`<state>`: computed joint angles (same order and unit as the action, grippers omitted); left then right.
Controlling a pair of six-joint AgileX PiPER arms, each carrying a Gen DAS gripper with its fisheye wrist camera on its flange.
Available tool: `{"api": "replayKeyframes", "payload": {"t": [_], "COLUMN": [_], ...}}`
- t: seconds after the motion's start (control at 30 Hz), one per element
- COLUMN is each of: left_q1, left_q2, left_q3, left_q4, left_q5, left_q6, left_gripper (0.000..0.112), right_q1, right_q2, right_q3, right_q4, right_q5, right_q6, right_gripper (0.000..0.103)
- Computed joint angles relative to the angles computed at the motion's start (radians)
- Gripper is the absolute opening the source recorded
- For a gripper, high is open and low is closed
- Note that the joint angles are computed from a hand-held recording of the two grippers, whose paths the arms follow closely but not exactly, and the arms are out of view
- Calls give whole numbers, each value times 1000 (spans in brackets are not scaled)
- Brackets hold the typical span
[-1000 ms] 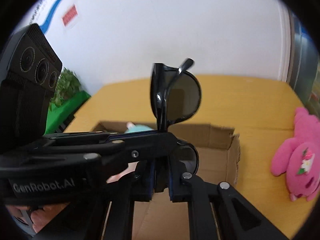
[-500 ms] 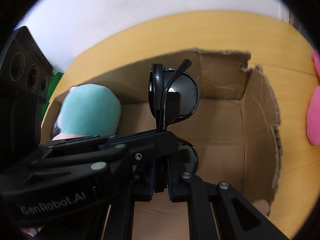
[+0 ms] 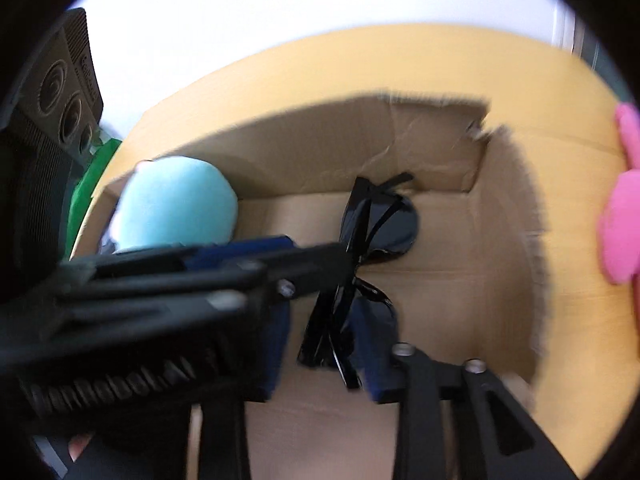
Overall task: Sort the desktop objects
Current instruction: 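Lower the sunglasses into the box and open both grippers, then move both grippers to the clear phone case and close on its rim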
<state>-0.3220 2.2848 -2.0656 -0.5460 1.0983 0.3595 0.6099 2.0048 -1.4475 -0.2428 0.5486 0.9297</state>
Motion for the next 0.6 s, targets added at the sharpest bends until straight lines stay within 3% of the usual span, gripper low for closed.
{"api": "replayKeyframes", "payload": {"t": [0.13,0.17,0.27,0.3,0.37,0.47,0.57,0.6], "left_q1": [18,25,88,117,180,322,567,653], "left_q2": [-325,-424,-703,-786,-896,-1070,-1185,-1204], "left_q3": [361,460,704,765,838,931,988,1004], "left_q4": [-37,-50,-160,-197,-267,-343,-445,-463], "left_q5": [-205,-265,-355,-358,-340,-263,-63,1], "left_q6": [162,192,368,418,507,622,768,812], "left_gripper": [63,73,90,95,102,103,103,103], "right_q1": [125,146,322,395,460,586,716,743], "right_q2": [-223,-270,-356,-393,-409,-372,-351,-336], "right_q3": [207,241,263,282,272,219,200,204], "right_q4": [-352,-417,-641,-693,-725,-747,-741,-732], "right_q5": [-4,6,178,256,337,439,534,527], "right_q6": [350,407,627,680,697,747,838,879], "right_gripper": [61,67,80,80,80,80,80,80]}}
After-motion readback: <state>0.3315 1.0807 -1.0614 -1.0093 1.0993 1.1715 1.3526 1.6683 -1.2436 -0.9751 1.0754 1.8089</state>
